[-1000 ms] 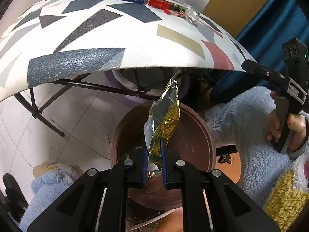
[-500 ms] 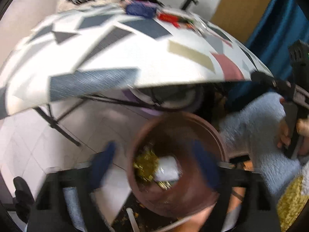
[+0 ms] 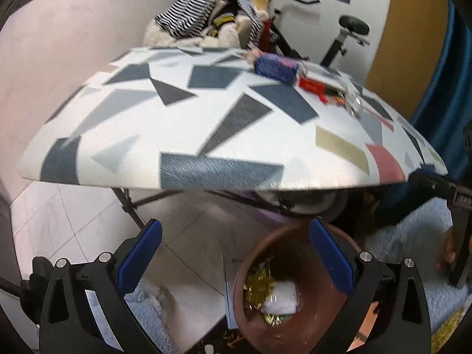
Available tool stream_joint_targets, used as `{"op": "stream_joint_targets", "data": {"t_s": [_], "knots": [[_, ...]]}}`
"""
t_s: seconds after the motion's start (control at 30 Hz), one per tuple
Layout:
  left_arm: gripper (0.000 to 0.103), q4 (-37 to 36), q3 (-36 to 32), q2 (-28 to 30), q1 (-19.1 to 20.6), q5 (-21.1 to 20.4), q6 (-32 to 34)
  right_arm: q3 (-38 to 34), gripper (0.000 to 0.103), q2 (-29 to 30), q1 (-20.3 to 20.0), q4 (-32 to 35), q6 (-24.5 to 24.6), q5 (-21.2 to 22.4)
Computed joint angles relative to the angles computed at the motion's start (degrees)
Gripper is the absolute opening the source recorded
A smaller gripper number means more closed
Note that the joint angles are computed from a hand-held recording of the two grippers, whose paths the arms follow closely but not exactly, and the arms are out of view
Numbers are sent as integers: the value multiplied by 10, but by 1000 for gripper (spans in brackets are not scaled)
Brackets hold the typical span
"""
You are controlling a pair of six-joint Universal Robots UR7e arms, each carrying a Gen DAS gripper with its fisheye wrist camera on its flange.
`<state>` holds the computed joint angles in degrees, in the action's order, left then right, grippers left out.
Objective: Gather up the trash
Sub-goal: 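Move the right gripper to the clear plastic wrapper and grasp it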
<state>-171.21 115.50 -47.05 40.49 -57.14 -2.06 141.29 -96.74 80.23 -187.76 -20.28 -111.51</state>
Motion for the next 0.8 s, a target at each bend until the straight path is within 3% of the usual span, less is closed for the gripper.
{"op": "stream_joint_targets", "data": {"t_s": [0.13,0.3,0.47,0.57,0.67,0.8], "knots": [[97,-20,-8,-4,1,3,1,-1,97,-27,-22,12,-14,59],[97,-30,-36,5,-2,14,20,-33,97,-16,-16,17,-32,49],[97,-30,-83,26,-2,14,52,-75,97,-4,-28,40,-39,72],[97,-6,-117,36,2,-3,61,-110,97,14,-19,72,-38,38],[97,29,-151,46,8,-25,61,-140,97,47,0,69,-48,-32],[97,58,-192,66,9,-17,71,-163,97,55,-12,93,-43,-23]]}}
